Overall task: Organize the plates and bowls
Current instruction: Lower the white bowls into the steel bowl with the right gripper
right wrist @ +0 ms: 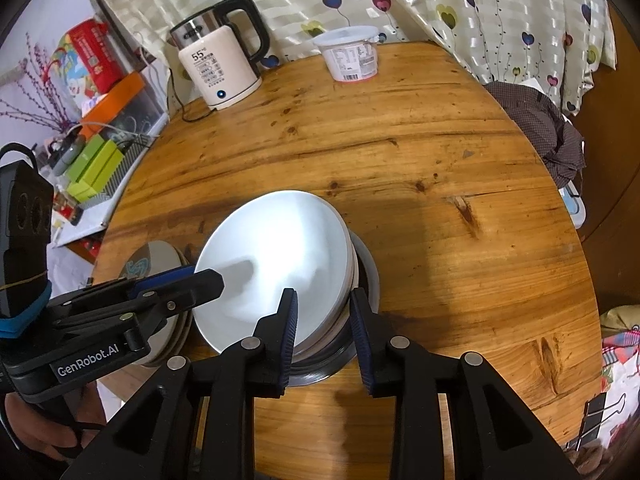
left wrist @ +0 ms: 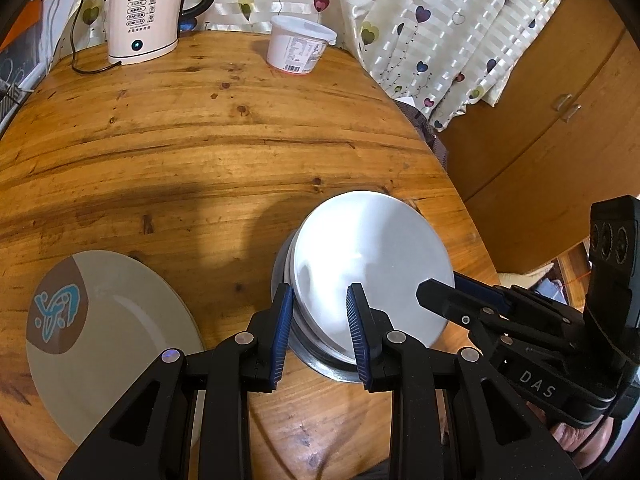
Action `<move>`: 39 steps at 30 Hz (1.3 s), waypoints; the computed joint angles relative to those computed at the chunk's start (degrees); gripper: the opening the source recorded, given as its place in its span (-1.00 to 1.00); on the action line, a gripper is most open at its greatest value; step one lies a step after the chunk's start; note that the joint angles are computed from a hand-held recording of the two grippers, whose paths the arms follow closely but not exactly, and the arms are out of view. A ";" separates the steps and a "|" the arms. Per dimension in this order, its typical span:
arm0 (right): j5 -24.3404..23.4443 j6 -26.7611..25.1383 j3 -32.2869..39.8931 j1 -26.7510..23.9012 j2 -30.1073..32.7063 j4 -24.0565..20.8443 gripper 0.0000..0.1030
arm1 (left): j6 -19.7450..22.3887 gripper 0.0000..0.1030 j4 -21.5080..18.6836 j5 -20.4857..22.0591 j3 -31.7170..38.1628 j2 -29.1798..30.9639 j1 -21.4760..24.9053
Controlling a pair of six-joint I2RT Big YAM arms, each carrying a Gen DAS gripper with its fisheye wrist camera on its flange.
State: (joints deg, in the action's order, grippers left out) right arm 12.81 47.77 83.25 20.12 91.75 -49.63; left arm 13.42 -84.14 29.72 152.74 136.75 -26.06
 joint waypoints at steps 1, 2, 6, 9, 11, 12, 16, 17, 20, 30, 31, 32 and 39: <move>-0.06 0.01 -0.08 -0.01 -0.05 0.15 -0.47 | 0.01 -0.46 0.33 0.00 -0.46 -0.20 0.01; -0.13 -0.01 -0.13 -0.06 -0.07 0.27 -0.47 | -0.02 -0.46 0.78 0.07 -1.26 -0.59 0.04; 0.18 -0.27 -0.29 -0.05 -0.36 0.65 -0.46 | -0.31 -0.46 1.67 0.04 -2.43 -1.27 0.06; 0.97 -0.30 -0.78 0.04 -0.94 1.29 -0.46 | -0.62 -0.46 2.82 -0.01 -3.74 -1.99 0.11; 2.00 -0.43 -1.23 0.11 -1.41 1.88 -0.46 | -0.71 -0.46 3.45 0.05 -4.42 -2.35 0.13; 2.30 -0.45 -1.36 0.13 -1.54 2.04 -0.48 | -0.74 -0.46 3.89 0.05 -4.92 -2.65 0.11; 2.65 -0.62 -1.86 0.01 -1.85 2.70 -0.74 | -0.45 -0.46 5.23 -0.19 -6.69 -3.73 -0.01; 2.74 -0.62 -1.89 0.00 -1.89 2.67 -0.76 | -0.42 -0.46 5.38 -0.27 -6.90 -3.84 -0.01; 2.07 -0.38 -2.67 -0.35 -2.37 3.58 -0.80 | -0.58 -0.46 5.25 -0.17 -6.67 -3.77 -0.03; 1.15 -0.54 -3.20 -0.68 -2.41 4.15 -0.80 | -0.75 -0.46 6.64 -0.56 -8.27 -4.78 -0.13; 1.00 -0.58 -3.22 -0.71 -2.42 4.22 -0.80 | -0.77 -0.46 6.77 -0.52 -8.46 -4.85 -0.12; 0.83 -0.58 -3.31 -0.74 -2.46 4.34 -0.80 | -0.78 -0.46 6.77 -0.45 -8.54 -4.90 -0.10; 0.25 0.15 -5.05 -1.20 -3.87 6.23 -0.79 | -0.89 -0.46 7.88 0.43 -9.40 -5.42 0.26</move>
State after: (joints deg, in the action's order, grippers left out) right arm 13.06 47.92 78.20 18.92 87.88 -43.40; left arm 12.53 -76.26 30.15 143.34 131.33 -25.81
